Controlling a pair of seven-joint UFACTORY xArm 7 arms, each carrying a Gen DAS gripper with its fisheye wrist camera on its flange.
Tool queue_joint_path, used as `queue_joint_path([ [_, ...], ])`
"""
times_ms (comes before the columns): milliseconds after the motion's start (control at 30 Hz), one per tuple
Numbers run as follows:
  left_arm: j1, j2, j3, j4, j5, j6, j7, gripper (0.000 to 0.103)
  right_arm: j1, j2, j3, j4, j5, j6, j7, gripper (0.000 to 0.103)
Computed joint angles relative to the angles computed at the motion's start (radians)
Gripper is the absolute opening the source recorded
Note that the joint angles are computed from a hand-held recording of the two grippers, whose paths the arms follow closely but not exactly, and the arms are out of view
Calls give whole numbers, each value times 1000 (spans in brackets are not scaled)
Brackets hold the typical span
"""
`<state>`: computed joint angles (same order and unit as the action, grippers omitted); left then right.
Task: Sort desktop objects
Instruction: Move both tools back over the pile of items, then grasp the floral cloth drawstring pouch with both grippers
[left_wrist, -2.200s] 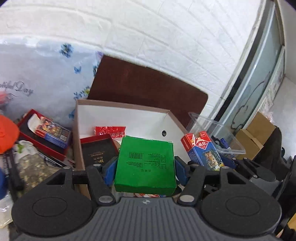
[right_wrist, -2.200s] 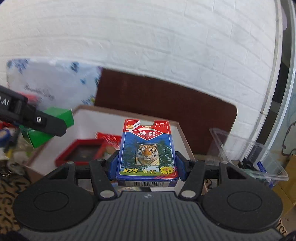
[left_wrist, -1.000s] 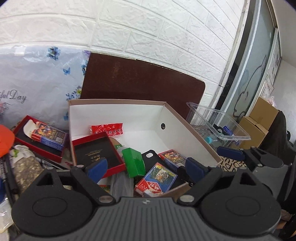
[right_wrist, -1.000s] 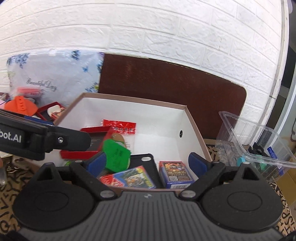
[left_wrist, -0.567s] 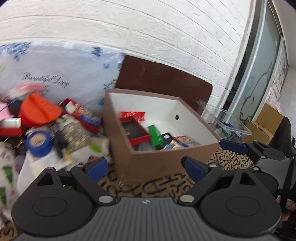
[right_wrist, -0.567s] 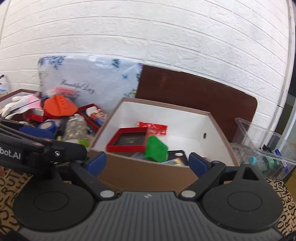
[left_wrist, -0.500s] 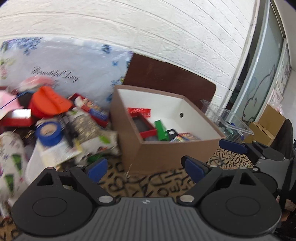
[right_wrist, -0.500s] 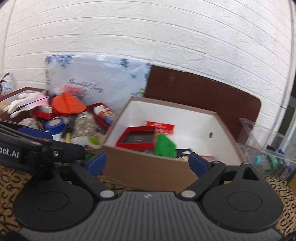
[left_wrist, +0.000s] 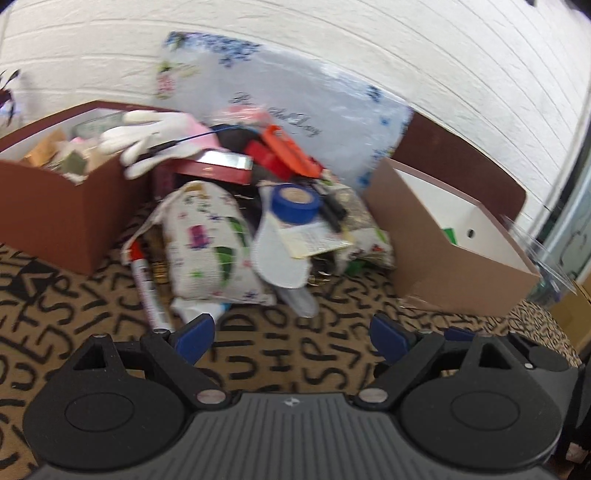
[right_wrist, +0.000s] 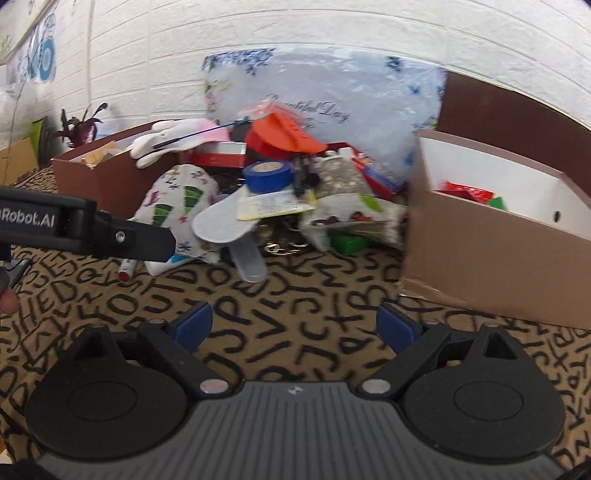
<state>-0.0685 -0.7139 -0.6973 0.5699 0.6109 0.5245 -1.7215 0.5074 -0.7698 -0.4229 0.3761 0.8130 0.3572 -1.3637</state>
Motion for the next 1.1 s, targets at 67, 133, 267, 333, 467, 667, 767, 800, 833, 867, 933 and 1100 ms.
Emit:
queue_joint_path([
  [67, -13, -28, 22, -25, -16, 22, -4, 94, 29, 15, 9, 7, 15, -16, -2, 93],
  [133, -15, -42, 43, -41, -21, 32, 5, 94, 62, 35, 15, 20, 36, -37, -4, 93],
  [267, 27, -32, 78, -48, -4, 0, 22, 93, 157, 109, -2, 77, 117, -85, -27, 92],
  [333, 58, -7, 93, -45, 4, -30, 26, 92, 206, 151, -10, 108, 182, -112, -48, 92],
  [467, 71, 27, 143, -63, -19, -96, 33, 88, 232, 244, 20, 169, 282, -112, -72, 84],
  [667, 87, -9, 181, -105, -58, -138, 78, 81, 267, 254, 55, 184, 406, -61, -272, 82],
  [767, 92, 10, 217, -98, -78, -148, 144, 77, 272, 294, 92, 216, 450, -41, -324, 82],
  [800, 91, 12, 233, -104, -84, -169, 166, 77, 281, 307, 96, 229, 482, -33, -361, 82],
  [833, 92, 18, 245, -106, -93, -186, 188, 77, 289, 321, 102, 243, 514, -26, -405, 82],
  [867, 89, 26, 257, -106, -106, -195, 212, 77, 293, 339, 110, 258, 540, -22, -442, 82],
  [933, 97, 43, 266, -102, -123, -212, 251, 77, 290, 385, 142, 286, 568, -34, -482, 82],
  [1100, 125, 75, 253, -98, -156, -262, 297, 75, 254, 437, 200, 303, 657, -48, -561, 69],
])
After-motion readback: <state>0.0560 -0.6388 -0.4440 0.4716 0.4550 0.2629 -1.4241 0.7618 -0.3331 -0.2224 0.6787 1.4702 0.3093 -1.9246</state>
